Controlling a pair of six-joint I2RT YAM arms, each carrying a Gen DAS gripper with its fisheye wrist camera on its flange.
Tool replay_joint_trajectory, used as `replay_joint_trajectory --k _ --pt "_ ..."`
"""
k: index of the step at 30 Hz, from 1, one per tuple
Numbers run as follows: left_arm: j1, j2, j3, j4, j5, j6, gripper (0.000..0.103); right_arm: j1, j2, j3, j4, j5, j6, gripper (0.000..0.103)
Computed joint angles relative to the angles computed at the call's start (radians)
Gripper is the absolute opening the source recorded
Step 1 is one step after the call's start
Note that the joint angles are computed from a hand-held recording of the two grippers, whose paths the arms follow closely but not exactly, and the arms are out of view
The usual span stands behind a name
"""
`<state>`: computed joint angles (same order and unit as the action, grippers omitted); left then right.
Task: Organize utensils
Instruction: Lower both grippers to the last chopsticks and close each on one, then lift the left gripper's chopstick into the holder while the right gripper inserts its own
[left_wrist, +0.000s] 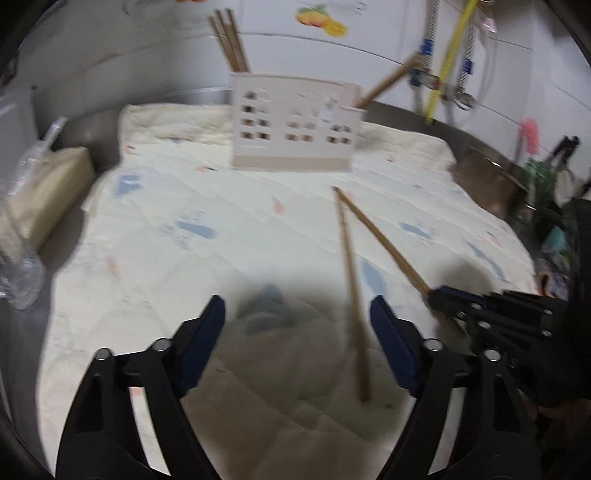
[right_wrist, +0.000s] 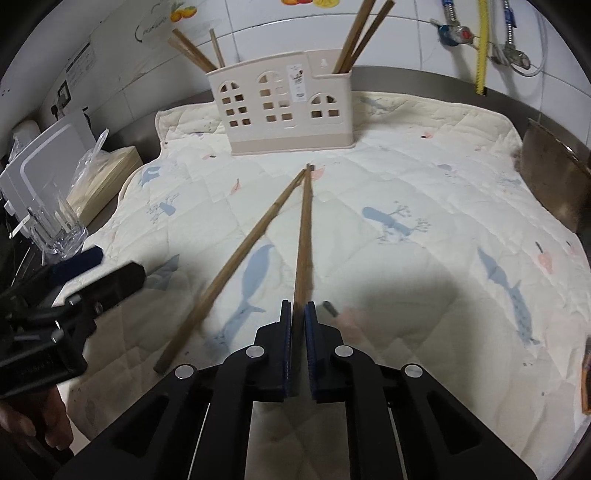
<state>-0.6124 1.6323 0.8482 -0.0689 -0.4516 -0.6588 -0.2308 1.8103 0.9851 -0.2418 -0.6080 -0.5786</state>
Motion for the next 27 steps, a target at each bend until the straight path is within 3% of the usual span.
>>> replay_joint_trajectory --k 4,11,23,27 --pt "0.010 0.037 -0.004 0.085 0.118 0.009 0.051 -0.021 0.022 0.013 -0.014 -0.002 -0.025 0.007" --pt "0.009 0.118 0.054 0.089 0.169 0.040 0.023 -0.036 0.028 0.012 -0.033 -0.028 -0.052 0.010" --pt "0.006 0.173 0.107 0.033 0.148 0.036 0.017 -0.041 0.038 0.015 -0.032 -0.043 -0.064 0.008" --pt "0.016 0.163 0.114 0.011 0.157 0.036 0.007 -0.043 0.034 0.011 -0.023 -0.042 -0.066 0.007"
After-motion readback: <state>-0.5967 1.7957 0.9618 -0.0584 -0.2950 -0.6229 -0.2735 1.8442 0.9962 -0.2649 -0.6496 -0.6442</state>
